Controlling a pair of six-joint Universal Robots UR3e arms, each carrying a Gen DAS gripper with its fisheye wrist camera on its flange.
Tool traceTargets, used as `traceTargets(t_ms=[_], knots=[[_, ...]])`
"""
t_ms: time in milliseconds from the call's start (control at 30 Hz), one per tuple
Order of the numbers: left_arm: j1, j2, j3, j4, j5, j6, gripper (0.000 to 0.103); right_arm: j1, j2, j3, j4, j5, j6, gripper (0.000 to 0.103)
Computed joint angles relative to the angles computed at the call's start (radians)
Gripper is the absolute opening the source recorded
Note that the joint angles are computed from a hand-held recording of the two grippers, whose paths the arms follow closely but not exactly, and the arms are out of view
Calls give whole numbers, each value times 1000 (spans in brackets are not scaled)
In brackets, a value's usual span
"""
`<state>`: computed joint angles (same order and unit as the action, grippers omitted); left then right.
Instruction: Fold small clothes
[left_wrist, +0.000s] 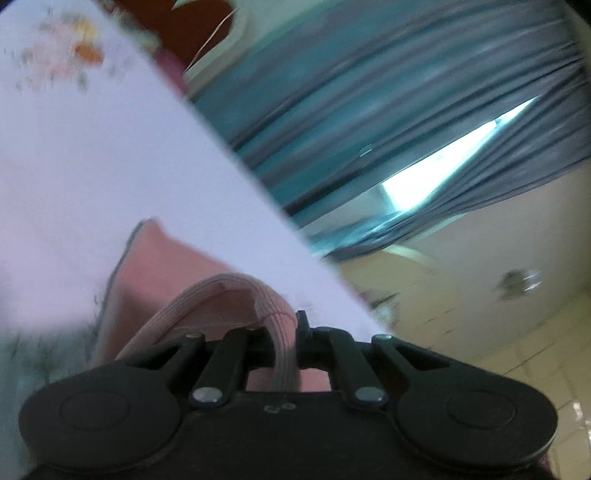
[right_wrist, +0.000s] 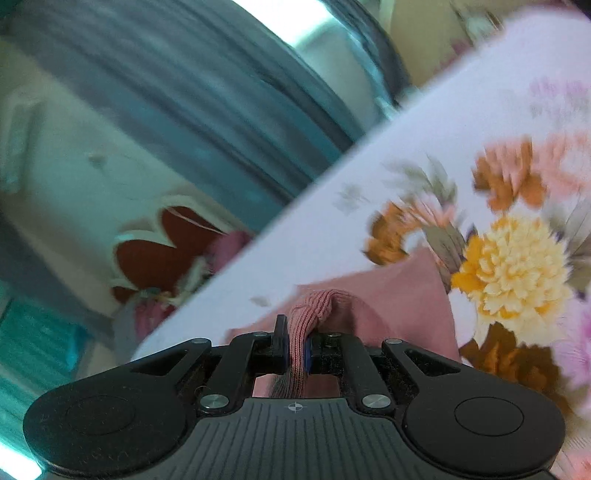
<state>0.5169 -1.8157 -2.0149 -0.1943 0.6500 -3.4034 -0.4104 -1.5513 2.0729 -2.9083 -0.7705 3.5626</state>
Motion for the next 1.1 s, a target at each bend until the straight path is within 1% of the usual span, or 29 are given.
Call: traceTargets(t_ms=[33, 67, 100, 133, 167, 200, 233, 267, 300, 333, 367, 400, 433, 467, 500, 533, 567, 600, 667, 700, 733, 800, 867, 900, 967, 1000, 1033, 1067, 1100], knots=[[-32, -63, 67, -27, 40, 0, 6, 11, 78, -40, 22, -21, -7, 7], [-57, -118, 122, -41, 67, -1, 6, 29, 163, -72, -35, -35, 25, 7], [-68, -158, 156, -41, 75, 1, 7, 43, 229, -112, -53, -45, 39, 7], [-68, -182, 171, -28, 73, -2, 18, 42, 291, -126, -104, -27, 46, 7], [-65, -216, 191, 12, 51, -16, 25, 45, 341, -144, -161, -26, 78, 13], [-57, -236, 196, 51, 30, -30, 44, 48, 371, -167, -178, -30, 83, 47], [-55, -250, 206, 78, 29, -42, 59, 54, 383, -185, -185, -48, 77, 67], [-56, -254, 219, 93, 43, -44, 62, 60, 390, -182, -240, -77, 72, 74], [-54, -258, 224, 126, 51, -43, 73, 60, 395, -179, -281, -88, 54, 74], [-53, -238, 205, 145, 57, -24, 78, 60, 395, -185, -282, -100, 51, 74], [-56, -223, 216, 108, 73, 31, 77, 52, 397, -183, -295, -95, 57, 74], [-71, -208, 248, 18, 98, 118, 72, 46, 398, -179, -304, -97, 47, 74], [-93, -198, 288, -85, 132, 205, 64, 52, 387, -178, -276, -127, 2, 74], [-118, -195, 336, -181, 177, 276, 58, 62, 372, -178, -238, -157, -52, 73], [-147, -197, 382, -272, 233, 351, 51, 73, 368, -185, -208, -176, -94, 63], [-178, -197, 417, -335, 291, 409, 48, 92, 366, -199, -168, -205, -142, 58], [-213, -195, 428, -352, 364, 456, 46, 118, 360, -221, -114, -247, -183, 56], [-241, -190, 414, -325, 417, 483, 45, 148, 368, -242, -82, -297, -221, 56], [-273, -173, 373, -262, 472, 495, 45, 208, 378, -276, -35, -403, -290, 54], [-280, -162, 361, -251, 478, 489, 45, 234, 382, -280, -32, -446, -316, 54], [-269, -132, 324, -242, 454, 495, 46, 247, 375, -257, -52, -465, -331, 54], [-249, -104, 280, -235, 423, 514, 48, 227, 333, -185, -85, -441, -339, 54], [-249, -112, 287, -271, 424, 527, 47, 201, 294, -147, -43, -397, -366, 54], [-247, -116, 290, -270, 421, 524, 45, 198, 288, -143, -19, -387, -386, 54], [-254, -141, 331, -288, 436, 477, 34, 212, 283, -142, -19, -408, -390, 53], [-247, -184, 377, -304, 432, 476, 15, 219, 279, -144, -11, -421, -385, 33], [-248, -192, 382, -306, 444, 471, 5, 229, 278, -153, 4, -441, -385, 20], [-239, -190, 366, -284, 431, 465, 4, 239, 282, -166, 21, -468, -382, 14], [-222, -180, 331, -243, 407, 445, 3, 237, 281, -168, 24, -467, -377, 9]])
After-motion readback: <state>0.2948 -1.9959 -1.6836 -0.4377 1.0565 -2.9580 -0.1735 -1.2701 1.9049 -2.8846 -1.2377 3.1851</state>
